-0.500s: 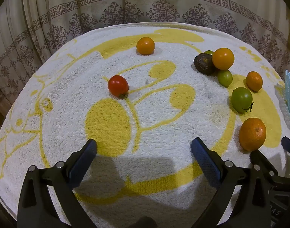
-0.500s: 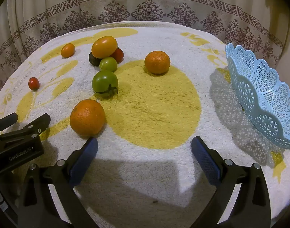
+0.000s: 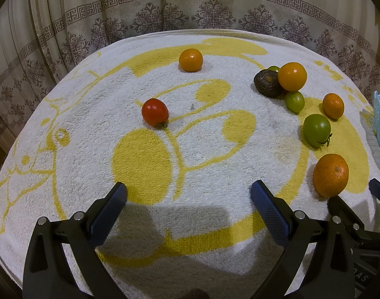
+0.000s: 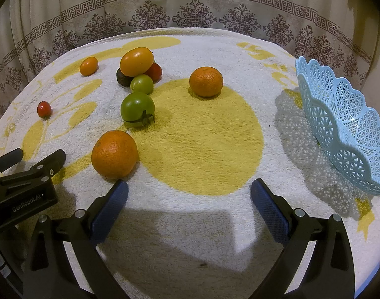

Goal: Organize fruits

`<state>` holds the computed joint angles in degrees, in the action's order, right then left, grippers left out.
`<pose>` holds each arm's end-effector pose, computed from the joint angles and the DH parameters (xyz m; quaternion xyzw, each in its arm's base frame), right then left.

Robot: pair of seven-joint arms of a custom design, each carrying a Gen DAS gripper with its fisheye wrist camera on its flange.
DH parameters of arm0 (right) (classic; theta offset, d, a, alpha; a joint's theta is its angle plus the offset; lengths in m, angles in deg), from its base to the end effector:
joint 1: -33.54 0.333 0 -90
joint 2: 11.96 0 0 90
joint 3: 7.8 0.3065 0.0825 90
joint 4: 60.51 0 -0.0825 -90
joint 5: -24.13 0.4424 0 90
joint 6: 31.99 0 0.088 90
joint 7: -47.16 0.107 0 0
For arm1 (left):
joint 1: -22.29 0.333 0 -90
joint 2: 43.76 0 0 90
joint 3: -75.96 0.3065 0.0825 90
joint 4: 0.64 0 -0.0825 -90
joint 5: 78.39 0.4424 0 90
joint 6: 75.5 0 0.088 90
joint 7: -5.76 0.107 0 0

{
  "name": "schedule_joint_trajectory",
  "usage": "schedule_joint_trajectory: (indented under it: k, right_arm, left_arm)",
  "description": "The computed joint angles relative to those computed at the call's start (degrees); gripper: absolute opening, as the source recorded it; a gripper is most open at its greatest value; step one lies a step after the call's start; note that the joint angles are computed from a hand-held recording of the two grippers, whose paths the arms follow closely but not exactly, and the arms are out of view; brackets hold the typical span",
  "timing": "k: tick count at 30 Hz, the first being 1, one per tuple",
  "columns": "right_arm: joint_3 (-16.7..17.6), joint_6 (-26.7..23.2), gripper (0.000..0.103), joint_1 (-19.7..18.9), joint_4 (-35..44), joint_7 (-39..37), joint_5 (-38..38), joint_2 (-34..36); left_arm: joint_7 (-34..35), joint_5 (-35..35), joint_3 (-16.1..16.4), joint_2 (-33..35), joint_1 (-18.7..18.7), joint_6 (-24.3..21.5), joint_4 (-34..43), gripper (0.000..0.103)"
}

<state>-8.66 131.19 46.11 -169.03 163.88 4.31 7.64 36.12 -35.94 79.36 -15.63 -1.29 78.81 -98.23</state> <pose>0.6924 0.1627 0.3463 -0.6852 0.6578 -0.2184 0.2237 0.6927 -0.2833 0.3142 -0.6918 0.6402 -0.2049 0.2638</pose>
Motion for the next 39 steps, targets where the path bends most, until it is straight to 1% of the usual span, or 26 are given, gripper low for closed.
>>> schedule_joint_trajectory:
  k: [26, 39]
  right_arm:
    - [-0.15, 0.17, 0.101, 0.25, 0.2, 0.43, -0.28, 0.38]
    - [0.32, 0.29, 0.101, -0.2, 0.33, -0.42, 0.88, 0.58]
  left_arm:
    - [0.62, -0.27, -0.09, -0.05, 0.3, -0.17, 0.13, 0.098]
    - [0.36, -0.31, -0.07, -0.09, 0.07, -0.13, -0.04, 0.098]
